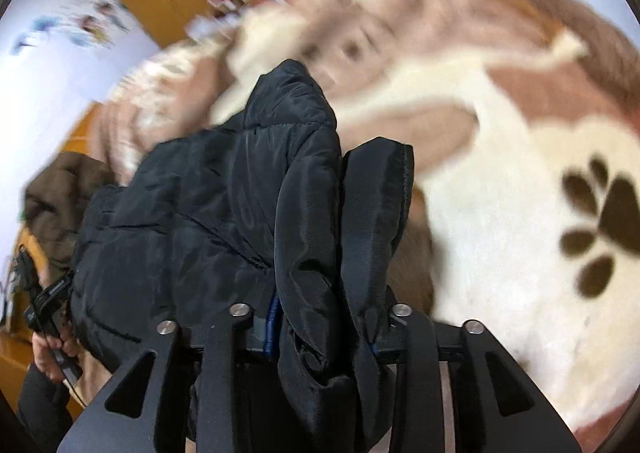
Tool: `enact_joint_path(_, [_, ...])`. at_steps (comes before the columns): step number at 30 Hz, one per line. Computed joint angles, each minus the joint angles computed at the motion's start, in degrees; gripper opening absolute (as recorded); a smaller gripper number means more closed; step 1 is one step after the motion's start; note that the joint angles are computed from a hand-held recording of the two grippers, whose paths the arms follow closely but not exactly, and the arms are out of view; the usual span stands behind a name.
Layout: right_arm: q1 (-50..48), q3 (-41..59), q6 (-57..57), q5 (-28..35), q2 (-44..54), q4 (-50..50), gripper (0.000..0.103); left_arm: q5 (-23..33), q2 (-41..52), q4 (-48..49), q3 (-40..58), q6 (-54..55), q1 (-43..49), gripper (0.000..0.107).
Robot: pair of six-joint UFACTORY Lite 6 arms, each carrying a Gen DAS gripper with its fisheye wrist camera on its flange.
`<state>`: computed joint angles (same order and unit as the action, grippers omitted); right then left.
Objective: Fold large clothes
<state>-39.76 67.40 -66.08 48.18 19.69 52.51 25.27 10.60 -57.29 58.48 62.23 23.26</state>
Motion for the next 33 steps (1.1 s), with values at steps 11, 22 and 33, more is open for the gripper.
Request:
enact_joint_path(11, [-6.88, -0.25, -1.90, 5.35, -6.00, -2.90, 0.062, 5.46, -4.89, -7.58, -6.00, 8.66, 10.68, 0.053])
enact_joint_path(22, [4.85, -6.11, -1.06, -8.68, -12.29, -1.95, 0.062, -4.09, -5.18, -4.72, -3.35, 3.40, -4.36, 0.053])
enact_joint_path(33, [5.88, -6.62, 1.15, -12.51, -11.39, -5.23, 0.062, -9.88, -3.99, 4.22, -2.78, -7.52, -9.13, 0.055])
